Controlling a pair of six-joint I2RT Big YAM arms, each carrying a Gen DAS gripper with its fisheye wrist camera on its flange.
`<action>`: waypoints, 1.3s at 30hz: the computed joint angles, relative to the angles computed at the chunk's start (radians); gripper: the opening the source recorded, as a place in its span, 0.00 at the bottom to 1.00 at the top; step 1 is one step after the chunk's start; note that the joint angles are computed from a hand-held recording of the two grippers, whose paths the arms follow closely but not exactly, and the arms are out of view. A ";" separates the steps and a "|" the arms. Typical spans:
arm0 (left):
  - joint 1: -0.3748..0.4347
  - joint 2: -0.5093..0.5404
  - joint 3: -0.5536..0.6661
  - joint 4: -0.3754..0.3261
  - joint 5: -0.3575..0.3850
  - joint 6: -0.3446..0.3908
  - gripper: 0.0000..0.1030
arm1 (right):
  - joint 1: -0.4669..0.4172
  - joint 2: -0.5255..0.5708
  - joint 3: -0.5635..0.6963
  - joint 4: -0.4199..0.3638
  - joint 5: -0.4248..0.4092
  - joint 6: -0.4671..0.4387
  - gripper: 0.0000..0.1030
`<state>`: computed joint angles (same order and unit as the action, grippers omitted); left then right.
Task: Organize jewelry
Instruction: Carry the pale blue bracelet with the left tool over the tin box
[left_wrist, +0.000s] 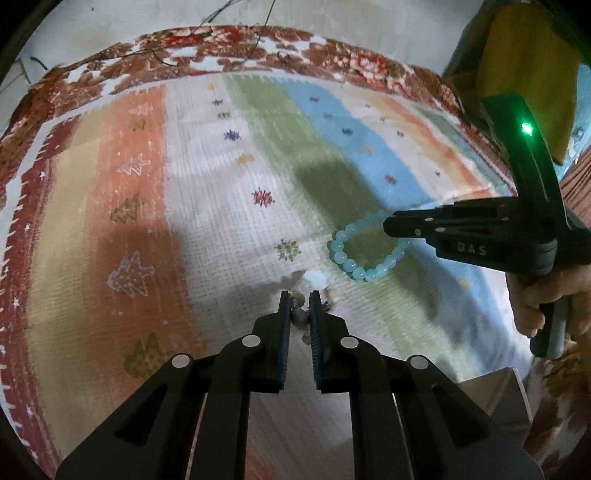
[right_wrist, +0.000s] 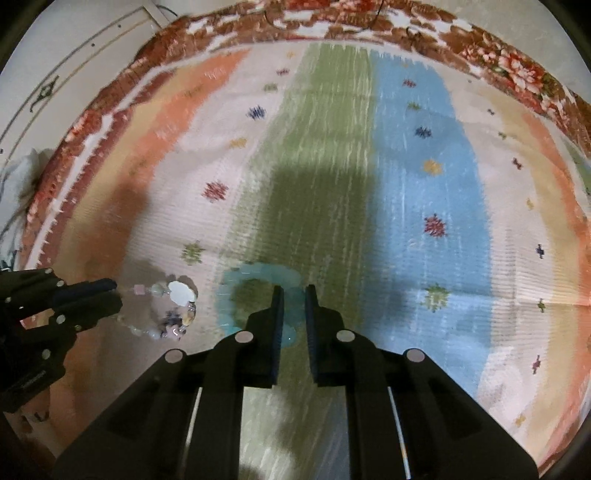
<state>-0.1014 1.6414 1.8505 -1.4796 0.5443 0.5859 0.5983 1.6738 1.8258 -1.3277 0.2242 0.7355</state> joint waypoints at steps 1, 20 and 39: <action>0.003 -0.004 0.003 -0.003 0.009 -0.004 0.09 | 0.007 -0.008 0.002 0.000 0.006 0.002 0.12; 0.026 -0.129 -0.058 0.033 -0.006 -0.004 0.09 | 0.110 -0.064 0.030 -0.046 0.122 0.051 0.12; 0.063 -0.259 -0.099 0.003 0.083 0.009 0.09 | 0.249 -0.143 0.039 -0.041 0.251 0.094 0.12</action>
